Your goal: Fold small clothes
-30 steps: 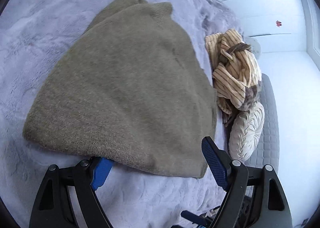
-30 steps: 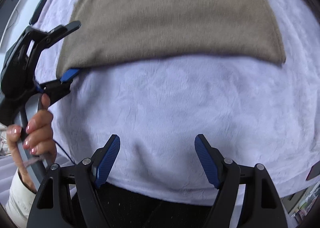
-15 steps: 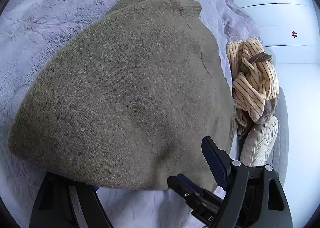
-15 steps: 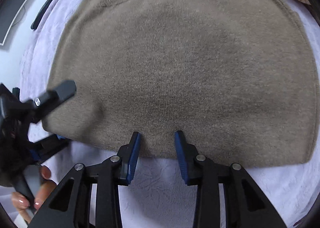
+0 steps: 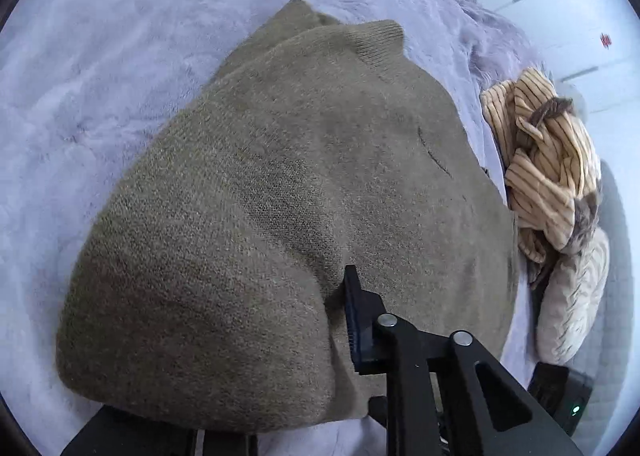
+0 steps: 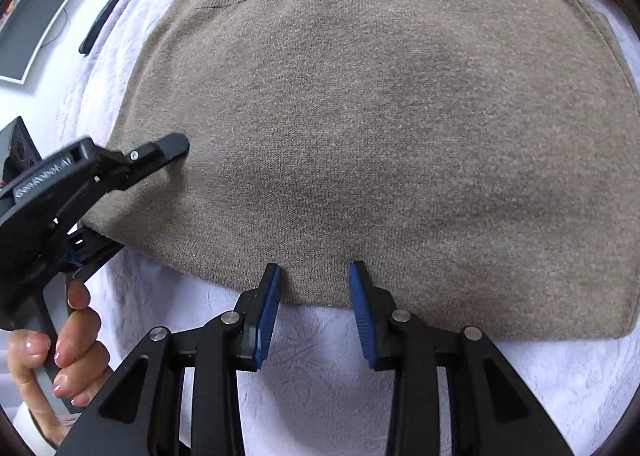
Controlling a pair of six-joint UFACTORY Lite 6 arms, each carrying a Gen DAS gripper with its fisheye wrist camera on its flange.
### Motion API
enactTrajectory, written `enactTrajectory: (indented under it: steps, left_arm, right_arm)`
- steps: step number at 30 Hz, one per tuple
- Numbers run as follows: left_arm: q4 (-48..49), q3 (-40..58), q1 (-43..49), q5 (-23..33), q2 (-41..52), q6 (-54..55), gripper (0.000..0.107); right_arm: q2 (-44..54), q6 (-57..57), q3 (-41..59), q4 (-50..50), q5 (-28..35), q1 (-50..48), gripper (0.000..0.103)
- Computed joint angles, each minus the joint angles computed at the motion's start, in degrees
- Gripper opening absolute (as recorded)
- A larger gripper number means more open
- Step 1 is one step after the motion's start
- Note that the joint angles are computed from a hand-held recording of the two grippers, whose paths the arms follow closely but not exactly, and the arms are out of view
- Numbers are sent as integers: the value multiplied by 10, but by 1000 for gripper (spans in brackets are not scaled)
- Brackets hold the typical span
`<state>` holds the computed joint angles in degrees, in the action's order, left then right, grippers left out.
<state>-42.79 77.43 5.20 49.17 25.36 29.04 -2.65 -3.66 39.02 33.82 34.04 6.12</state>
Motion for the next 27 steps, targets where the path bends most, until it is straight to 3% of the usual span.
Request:
enactTrajectory:
  steps: [5, 8, 11, 16, 20, 22, 24, 27]
  left_arm:
    - [99, -53, -76, -99, -97, 21, 20]
    - [131, -56, -96, -120, -115, 31, 20]
    - [105, -19, -74, -75, -85, 32, 20]
    - [19, 44, -9, 20, 10, -11, 21]
    - [-24, 41, 16, 41, 44, -18, 21]
    - [-30, 31, 15, 26, 42, -24, 21]
    - [17, 3, -23, -35, -2, -22, 19]
    - [119, -73, -107, -142, -110, -14, 17]
  right_arm:
    - [-20, -74, 20, 15, 92, -89, 39]
    - [-42, -80, 54, -10, 155, -145, 41]
    - [-25, -104, 114, -20, 206, -192, 59]
    - [35, -103, 199, -72, 250, -197, 59]
    - [51, -107, 133, -33, 218, -146, 29]
    - [50, -106, 87, -19, 182, -130, 27]
    - [40, -116, 56, -2, 161, -134, 26]
    - [32, -151, 55, 13, 199, -179, 26]
